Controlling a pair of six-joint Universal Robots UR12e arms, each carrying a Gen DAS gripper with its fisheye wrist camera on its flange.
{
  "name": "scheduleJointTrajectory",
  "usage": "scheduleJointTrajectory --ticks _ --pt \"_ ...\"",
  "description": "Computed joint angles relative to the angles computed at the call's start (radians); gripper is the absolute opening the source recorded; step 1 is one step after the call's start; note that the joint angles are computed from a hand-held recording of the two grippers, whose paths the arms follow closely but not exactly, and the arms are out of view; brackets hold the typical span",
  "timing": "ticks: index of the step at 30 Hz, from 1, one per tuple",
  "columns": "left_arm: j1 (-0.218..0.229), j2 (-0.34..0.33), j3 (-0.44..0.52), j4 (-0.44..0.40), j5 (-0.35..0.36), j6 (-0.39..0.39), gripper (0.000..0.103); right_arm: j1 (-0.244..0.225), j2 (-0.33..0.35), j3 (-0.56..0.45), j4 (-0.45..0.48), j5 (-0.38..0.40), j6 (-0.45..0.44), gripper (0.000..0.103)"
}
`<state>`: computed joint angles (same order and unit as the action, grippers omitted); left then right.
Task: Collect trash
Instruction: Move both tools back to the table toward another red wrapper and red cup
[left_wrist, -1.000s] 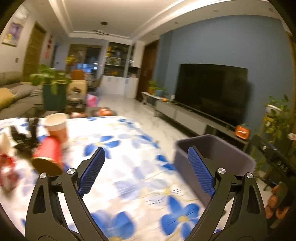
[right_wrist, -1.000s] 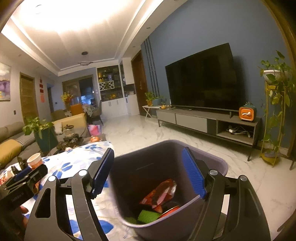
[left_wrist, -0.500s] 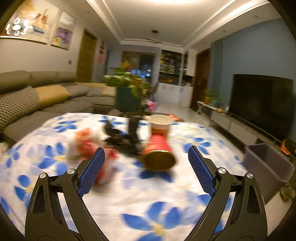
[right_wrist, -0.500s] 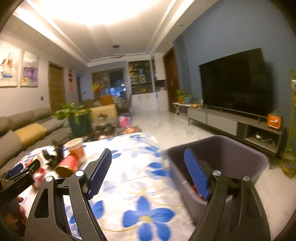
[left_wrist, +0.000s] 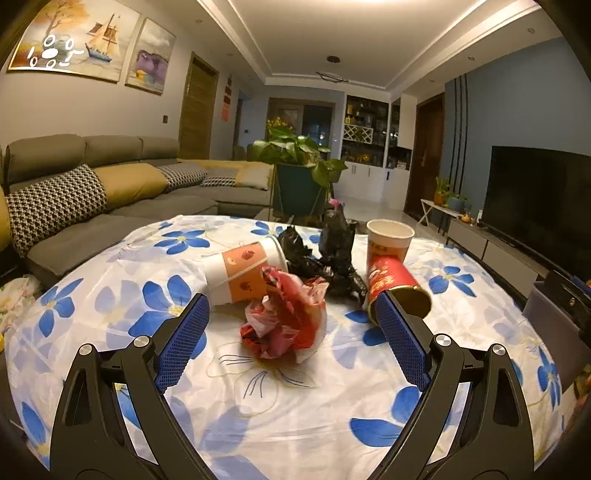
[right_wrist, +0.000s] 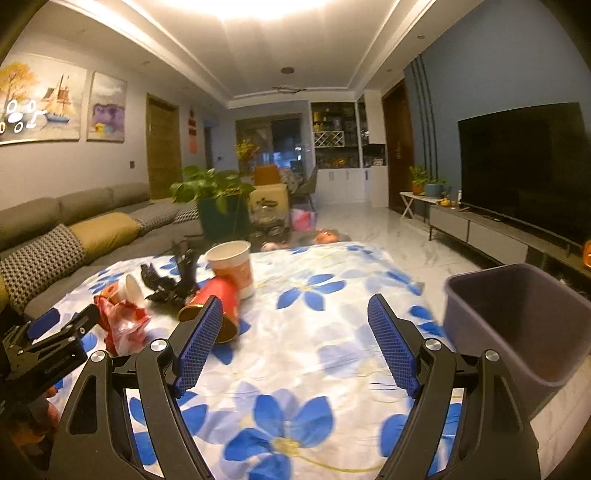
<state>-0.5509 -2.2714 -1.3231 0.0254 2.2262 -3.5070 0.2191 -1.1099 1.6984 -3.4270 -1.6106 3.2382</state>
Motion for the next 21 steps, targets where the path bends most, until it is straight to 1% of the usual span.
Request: scheduleJointTrajectory --ticks 3,9,11,12,16,18,19,20,21 --pt "0.009 -0.007 0.008 -0.016 -0.026 0.007 0.090 0.008 0.018 -0.022 0.018 0.002 -0.004 0.079" --pt "0.027 -0.017 0.030 -0.084 -0.064 -0.003 0.089 0.016 0.049 -0.067 0.071 0.007 -0.022 0.079" --pt "0.034 -0.016 0.033 -0.113 -0.087 -0.018 0.083 0.018 0.058 -0.081 0.094 0.015 -0.031 0.079" --pt "0.040 -0.014 0.035 -0.134 -0.109 -0.029 0.081 0.019 0.060 -0.086 0.103 0.016 -0.037 0.079" --pt "0.052 -0.011 0.040 -0.185 -0.165 -0.047 0.061 0.028 0.078 -0.116 0.143 0.026 -0.067 0.078" --pt "0.056 -0.010 0.040 -0.187 -0.183 -0.045 0.058 0.034 0.088 -0.134 0.164 0.027 -0.083 0.076" --pt "0.057 -0.010 0.039 -0.183 -0.193 -0.041 0.054 0.037 0.094 -0.144 0.178 0.028 -0.093 0.073" --pt "0.058 -0.010 0.039 -0.179 -0.198 -0.038 0.052 0.039 0.098 -0.153 0.194 0.027 -0.102 0.072" --pt "0.058 -0.010 0.036 -0.172 -0.205 -0.034 0.049 0.042 0.103 -0.162 0.209 0.025 -0.109 0.071"
